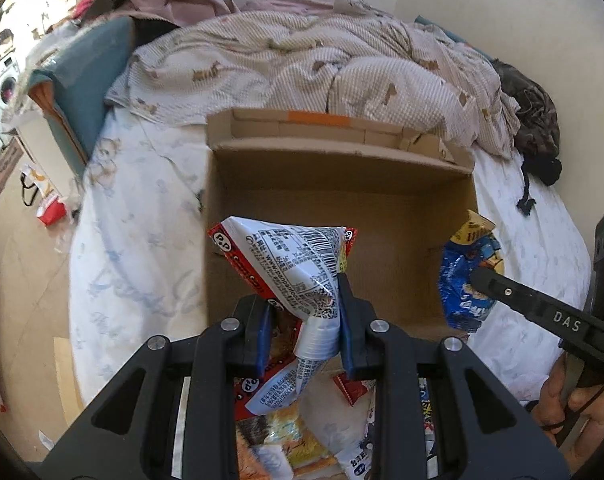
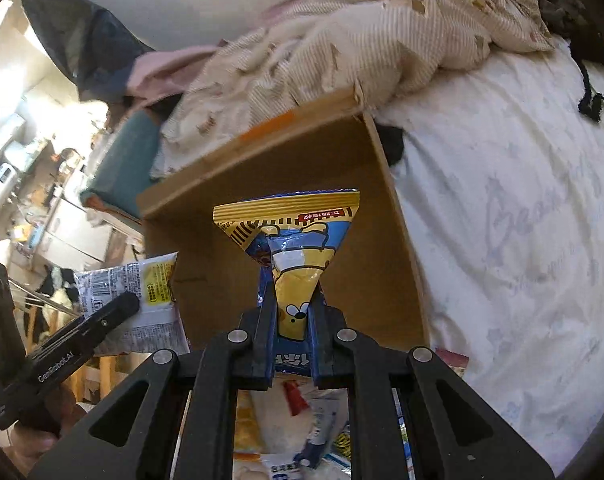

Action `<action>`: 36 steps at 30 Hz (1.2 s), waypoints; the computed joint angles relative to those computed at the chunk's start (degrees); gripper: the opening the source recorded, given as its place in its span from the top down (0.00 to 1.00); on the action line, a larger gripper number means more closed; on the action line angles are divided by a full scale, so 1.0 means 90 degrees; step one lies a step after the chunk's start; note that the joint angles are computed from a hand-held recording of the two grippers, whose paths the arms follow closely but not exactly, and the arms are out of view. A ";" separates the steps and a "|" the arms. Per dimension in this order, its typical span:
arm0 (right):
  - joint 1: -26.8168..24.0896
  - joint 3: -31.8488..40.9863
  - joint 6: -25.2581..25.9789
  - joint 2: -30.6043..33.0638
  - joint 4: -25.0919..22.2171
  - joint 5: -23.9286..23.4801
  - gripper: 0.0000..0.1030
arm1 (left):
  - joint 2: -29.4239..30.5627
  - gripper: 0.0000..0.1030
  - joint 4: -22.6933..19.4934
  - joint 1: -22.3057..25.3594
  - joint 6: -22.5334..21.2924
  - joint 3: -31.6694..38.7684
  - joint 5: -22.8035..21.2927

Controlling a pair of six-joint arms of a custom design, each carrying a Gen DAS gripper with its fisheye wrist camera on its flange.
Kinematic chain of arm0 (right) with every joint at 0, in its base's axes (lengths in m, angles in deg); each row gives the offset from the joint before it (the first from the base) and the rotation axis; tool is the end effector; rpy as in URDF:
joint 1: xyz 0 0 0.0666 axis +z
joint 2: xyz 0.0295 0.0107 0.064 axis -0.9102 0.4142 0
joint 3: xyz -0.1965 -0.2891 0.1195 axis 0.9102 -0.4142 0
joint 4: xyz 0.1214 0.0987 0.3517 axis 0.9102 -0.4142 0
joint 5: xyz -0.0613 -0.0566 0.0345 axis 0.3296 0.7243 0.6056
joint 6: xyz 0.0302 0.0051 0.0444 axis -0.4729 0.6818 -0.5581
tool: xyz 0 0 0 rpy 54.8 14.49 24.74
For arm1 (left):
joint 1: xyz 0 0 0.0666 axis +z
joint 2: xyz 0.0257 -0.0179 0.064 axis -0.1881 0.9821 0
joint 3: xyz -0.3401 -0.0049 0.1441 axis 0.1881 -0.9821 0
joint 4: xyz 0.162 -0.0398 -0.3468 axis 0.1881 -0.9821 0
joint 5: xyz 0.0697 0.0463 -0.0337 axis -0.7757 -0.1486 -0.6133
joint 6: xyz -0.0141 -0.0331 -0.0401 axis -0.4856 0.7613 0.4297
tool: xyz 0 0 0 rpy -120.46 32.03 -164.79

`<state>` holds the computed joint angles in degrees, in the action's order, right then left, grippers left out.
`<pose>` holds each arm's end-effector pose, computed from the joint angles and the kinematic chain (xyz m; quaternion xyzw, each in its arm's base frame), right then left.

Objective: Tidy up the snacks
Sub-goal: 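Carry both held snacks over the cardboard box, then open both grippers to drop the snacks into the box, then withdraw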

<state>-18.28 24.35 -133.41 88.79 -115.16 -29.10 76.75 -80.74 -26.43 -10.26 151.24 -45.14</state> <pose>0.4000 0.4171 0.4172 0.2218 0.9113 0.2002 0.2831 0.4958 -0.1464 0.4503 0.1860 0.9393 -0.1278 0.2586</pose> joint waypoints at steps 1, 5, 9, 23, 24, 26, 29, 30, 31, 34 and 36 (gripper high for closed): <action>-0.0015 0.0067 0.0048 0.0069 -0.0090 -0.0041 0.87 | 0.0035 0.77 0.0031 -0.0020 0.0008 -0.0029 0.0008; -0.0111 0.0486 0.0339 0.0455 -0.0514 -0.0176 0.87 | 0.0210 0.77 0.0198 -0.0036 0.0075 -0.0118 0.0243; -0.0131 0.0694 0.0469 0.0681 -0.0797 -0.0261 0.87 | 0.0365 0.77 0.0368 -0.0159 -0.0138 -0.0193 0.0202; -0.0155 0.0987 0.0550 0.1012 -0.1095 -0.0494 0.87 | 0.0584 0.75 0.0341 -0.0193 -0.0029 -0.0183 -0.0047; -0.0159 0.1010 0.0563 0.1024 -0.1090 -0.0492 0.87 | 0.0583 0.75 0.0333 -0.0189 -0.0022 -0.0181 -0.0053; -0.0154 0.1007 0.0558 0.1024 -0.1076 -0.0485 0.87 | 0.0561 0.75 0.0372 -0.0188 0.0008 -0.0202 -0.0094; -0.0148 0.0981 0.0580 0.1017 -0.1062 -0.0490 0.87 | 0.0592 0.73 0.0268 -0.0201 -0.0063 -0.0132 -0.0099; -0.0144 0.0955 0.0584 0.1000 -0.1049 -0.0497 0.87 | 0.0613 0.63 0.0187 -0.0217 -0.0082 -0.0087 -0.0121; -0.0151 0.0925 0.0576 0.0985 -0.1010 -0.0532 0.83 | 0.0621 0.55 0.0116 -0.0242 -0.0112 -0.0049 -0.0239; -0.0152 0.1057 0.0512 0.1044 -0.1149 -0.0447 0.78 | 0.0403 0.20 0.0384 -0.0292 -0.0155 -0.0237 -0.0524; -0.0146 0.1128 0.0475 0.1072 -0.1276 -0.0363 0.57 | 0.0235 0.14 0.0596 -0.0324 -0.0273 -0.0388 -0.0591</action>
<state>-19.59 34.50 -129.13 98.43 -126.64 -32.36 78.86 -75.37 -29.34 -12.71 147.75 -50.46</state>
